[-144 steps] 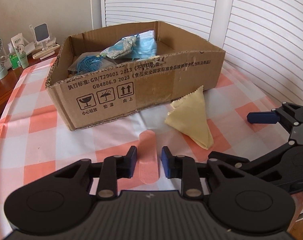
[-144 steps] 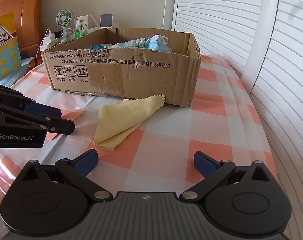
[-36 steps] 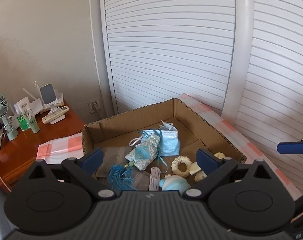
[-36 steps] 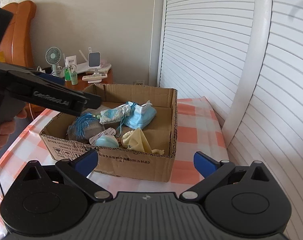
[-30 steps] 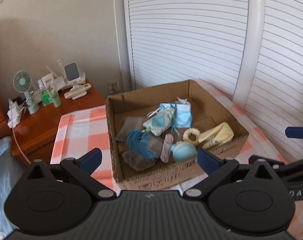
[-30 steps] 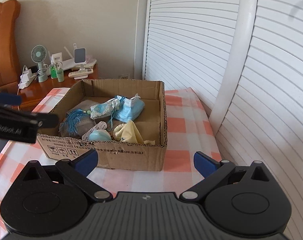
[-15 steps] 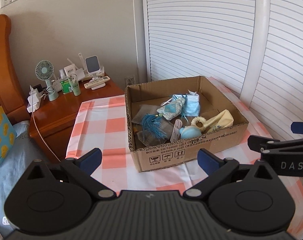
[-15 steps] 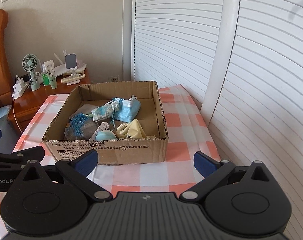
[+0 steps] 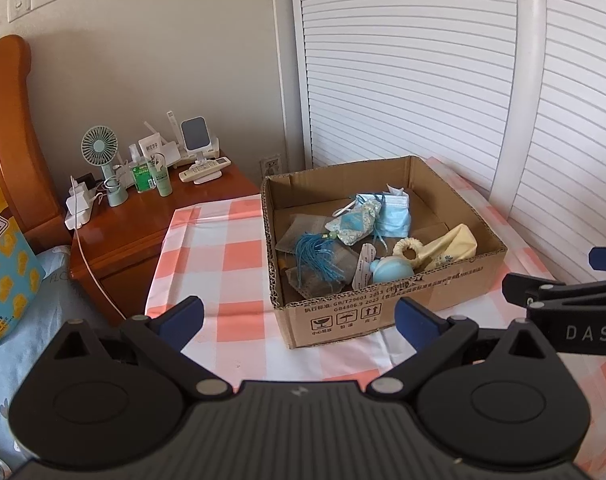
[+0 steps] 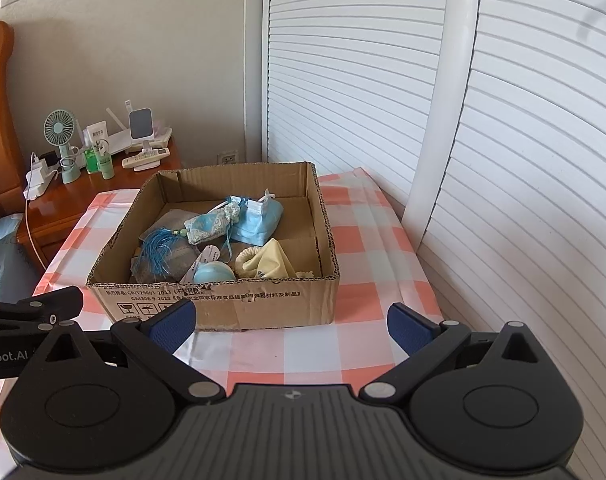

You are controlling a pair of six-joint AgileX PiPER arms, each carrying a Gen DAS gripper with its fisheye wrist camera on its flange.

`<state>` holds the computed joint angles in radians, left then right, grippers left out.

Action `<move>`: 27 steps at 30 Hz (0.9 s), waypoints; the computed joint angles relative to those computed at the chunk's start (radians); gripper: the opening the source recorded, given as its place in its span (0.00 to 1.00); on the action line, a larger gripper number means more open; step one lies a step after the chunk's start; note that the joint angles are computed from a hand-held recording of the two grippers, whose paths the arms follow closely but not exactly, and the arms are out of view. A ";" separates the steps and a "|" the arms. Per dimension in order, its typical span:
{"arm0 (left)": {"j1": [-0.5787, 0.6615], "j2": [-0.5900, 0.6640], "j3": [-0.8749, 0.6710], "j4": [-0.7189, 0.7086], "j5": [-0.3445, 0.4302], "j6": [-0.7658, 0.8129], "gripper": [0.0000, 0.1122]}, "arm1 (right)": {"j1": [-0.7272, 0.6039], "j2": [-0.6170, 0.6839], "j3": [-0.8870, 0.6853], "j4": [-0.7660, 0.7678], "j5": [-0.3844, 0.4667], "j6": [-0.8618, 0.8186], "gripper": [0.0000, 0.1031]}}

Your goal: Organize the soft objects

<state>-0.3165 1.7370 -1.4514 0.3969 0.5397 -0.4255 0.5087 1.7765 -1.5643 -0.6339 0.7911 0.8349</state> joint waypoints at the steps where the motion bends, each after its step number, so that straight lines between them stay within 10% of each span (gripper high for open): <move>1: 0.000 0.000 -0.001 -0.001 0.001 0.001 0.90 | -0.001 0.000 0.001 0.001 -0.002 0.000 1.00; 27: -0.009 -0.006 0.001 0.029 0.009 -0.025 0.90 | 0.005 -0.015 0.015 -0.017 -0.005 0.017 1.00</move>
